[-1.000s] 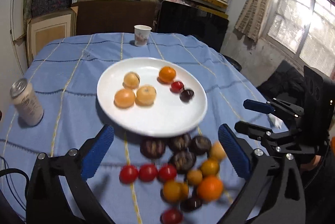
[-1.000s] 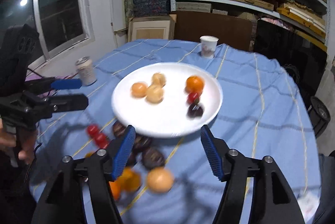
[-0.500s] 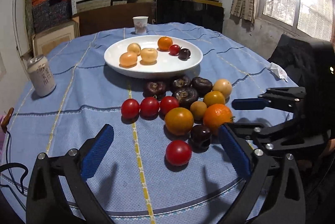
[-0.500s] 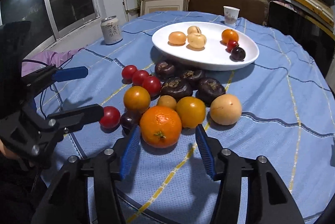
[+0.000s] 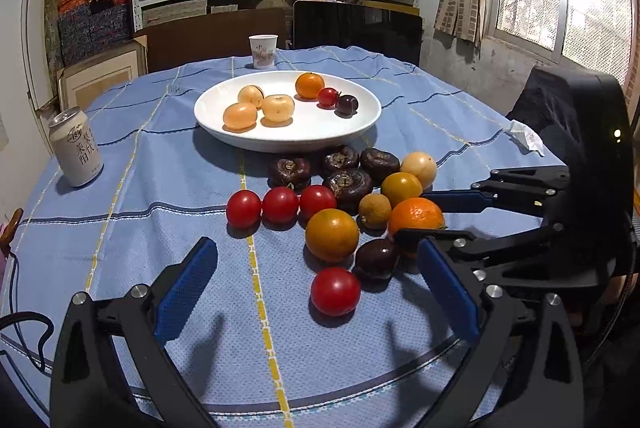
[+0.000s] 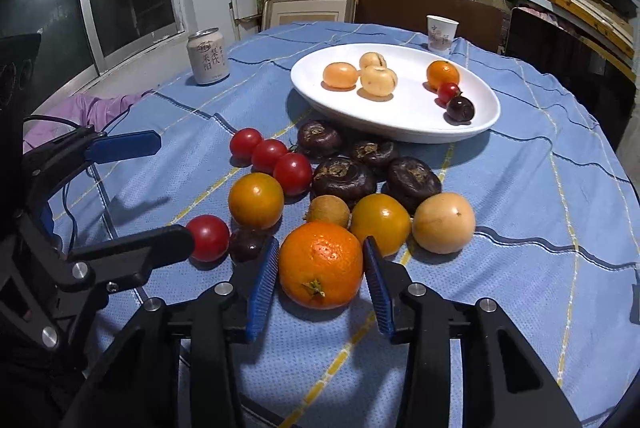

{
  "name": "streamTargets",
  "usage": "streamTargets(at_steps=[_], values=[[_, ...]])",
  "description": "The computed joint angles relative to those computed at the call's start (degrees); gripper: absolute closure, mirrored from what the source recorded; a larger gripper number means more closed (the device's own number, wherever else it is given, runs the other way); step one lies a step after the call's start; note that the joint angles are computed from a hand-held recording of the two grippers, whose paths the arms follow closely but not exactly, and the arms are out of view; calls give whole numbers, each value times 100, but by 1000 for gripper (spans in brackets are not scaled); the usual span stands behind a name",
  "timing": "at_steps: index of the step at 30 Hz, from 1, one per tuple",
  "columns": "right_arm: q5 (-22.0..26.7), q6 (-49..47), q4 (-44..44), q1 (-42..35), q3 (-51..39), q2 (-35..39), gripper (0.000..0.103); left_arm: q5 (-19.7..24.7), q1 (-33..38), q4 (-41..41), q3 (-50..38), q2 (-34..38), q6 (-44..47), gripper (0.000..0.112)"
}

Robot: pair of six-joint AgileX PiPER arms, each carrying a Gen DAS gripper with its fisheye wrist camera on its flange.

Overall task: Organize fruits
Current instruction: 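Grasp a red tomato with the left gripper while the right gripper grasps a mandarin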

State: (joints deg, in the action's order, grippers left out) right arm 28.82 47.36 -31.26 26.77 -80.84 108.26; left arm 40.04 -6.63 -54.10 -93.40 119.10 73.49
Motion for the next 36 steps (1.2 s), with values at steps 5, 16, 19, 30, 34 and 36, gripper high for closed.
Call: streamTargets(at_steps=[5,16,19,30,34,36], values=[[-330,763,-629,-109,762,-488,60,-175,-185,940,-153,74,-887,14],[-811,696,-332,-437,1247,-736,60,-6,-322,2134,-527,325,-2072,36],[-855,600,-205,-476,1253,-731,60,9,-414,2424,-595,370,-2236,37],[-889,408,16,-511,1256,-730,59,239,-525,2678,-732,485,-2288,76],[-897,374,58,-515,1249,-722,59,131,-593,2822,-669,445,-2344,75],[-895,380,48,-516,1246,-720,59,116,-610,2897,-693,459,-2435,71]])
